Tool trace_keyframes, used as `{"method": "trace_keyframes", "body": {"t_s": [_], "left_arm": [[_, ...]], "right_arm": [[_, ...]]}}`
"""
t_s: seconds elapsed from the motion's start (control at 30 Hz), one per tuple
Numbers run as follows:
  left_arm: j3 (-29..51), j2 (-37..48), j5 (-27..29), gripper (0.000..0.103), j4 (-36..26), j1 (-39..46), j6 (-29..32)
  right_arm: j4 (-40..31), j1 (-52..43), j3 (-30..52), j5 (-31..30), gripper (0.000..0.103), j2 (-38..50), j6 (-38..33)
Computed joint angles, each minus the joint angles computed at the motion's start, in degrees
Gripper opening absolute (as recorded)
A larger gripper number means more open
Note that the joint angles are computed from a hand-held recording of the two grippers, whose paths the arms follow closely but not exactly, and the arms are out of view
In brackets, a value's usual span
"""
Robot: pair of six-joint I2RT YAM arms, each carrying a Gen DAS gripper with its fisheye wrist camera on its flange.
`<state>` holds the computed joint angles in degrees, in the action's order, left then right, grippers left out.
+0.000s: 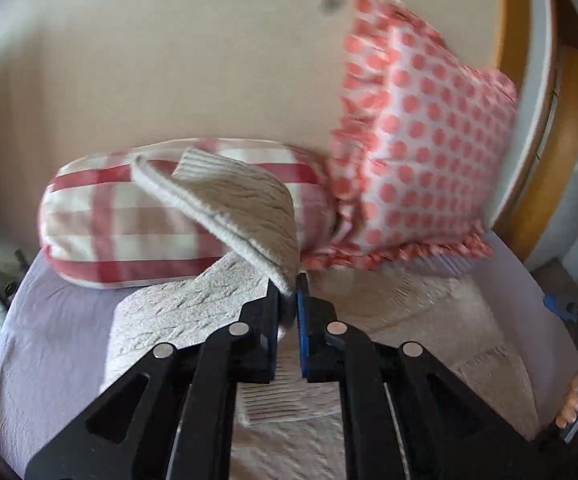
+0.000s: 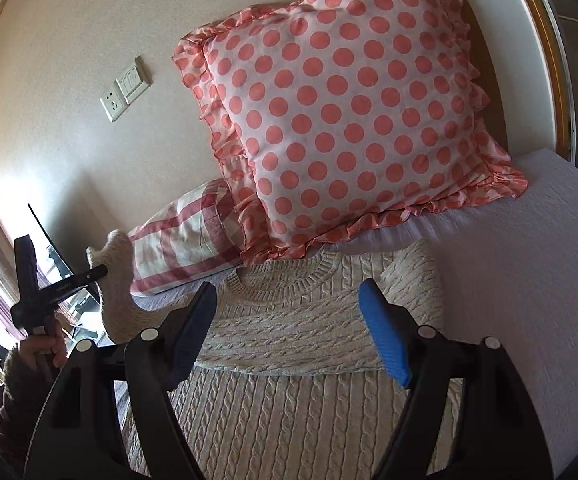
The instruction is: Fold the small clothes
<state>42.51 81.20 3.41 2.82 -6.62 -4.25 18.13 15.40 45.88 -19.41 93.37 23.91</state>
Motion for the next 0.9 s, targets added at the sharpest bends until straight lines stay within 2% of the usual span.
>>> {"method": "trace_keyframes", "body": {"t_s": [0.03,0.1,0.13,0.2,0.3,0.4,0.6,0.67,0.7,0.73,0.9], "left_arm": [[0.94,4.44,-3.24,0.017,2.19,-6.93,0.61],[4.52,14.83,-9.61,0.017,3.07,-17.3,2.77],[4.61,17.62,-10.95,0.017,3.66,-19.77,3.56],[0.23,17.83,-11.11,0.019,7.43,-20.74,3.47],[-9.19,11.26,-8.54,0.035,11.08,-16.29,1.41],[-16.78,2.95,-4.53,0.038,10.52,-9.66,0.34],[-27.16,-14.91,0.37,0.056,2.27,1.96,1.83],[-29.2,-19.14,2.62,0.059,-0.33,5.91,2.2],[-30.21,-21.21,4.47,0.06,-1.9,8.38,2.88],[-30.79,-22.42,6.11,0.061,-2.97,10.55,3.57],[-33.13,-26.26,13.05,0.062,-6.51,18.76,6.71]], "right_arm": [[-0.71,-0.4,1.31,-0.99,0.075,1.66,0.66],[-3.28,-1.35,3.83,-2.54,0.075,4.94,1.59],[-5.09,-2.1,5.21,-3.71,0.075,6.55,1.57],[-7.31,-3.84,7.05,-5.78,0.075,9.3,1.59],[-9.74,-5.3,10.82,-6.64,0.062,14.13,1.71],[-13.46,-5.74,18.88,-9.25,0.05,22.44,3.58],[-24.49,-2.53,36.57,-1.73,0.048,36.43,6.46],[-22.35,-1.64,36.86,0.1,0.048,37.2,6.83],[-21.52,-1.21,36.7,0.21,0.035,37.24,5.75],[-20.36,-0.94,36.14,-0.83,0.012,37.22,4.82],[-9.92,-2.58,24.33,2.37,0.011,29.47,6.18]]}}
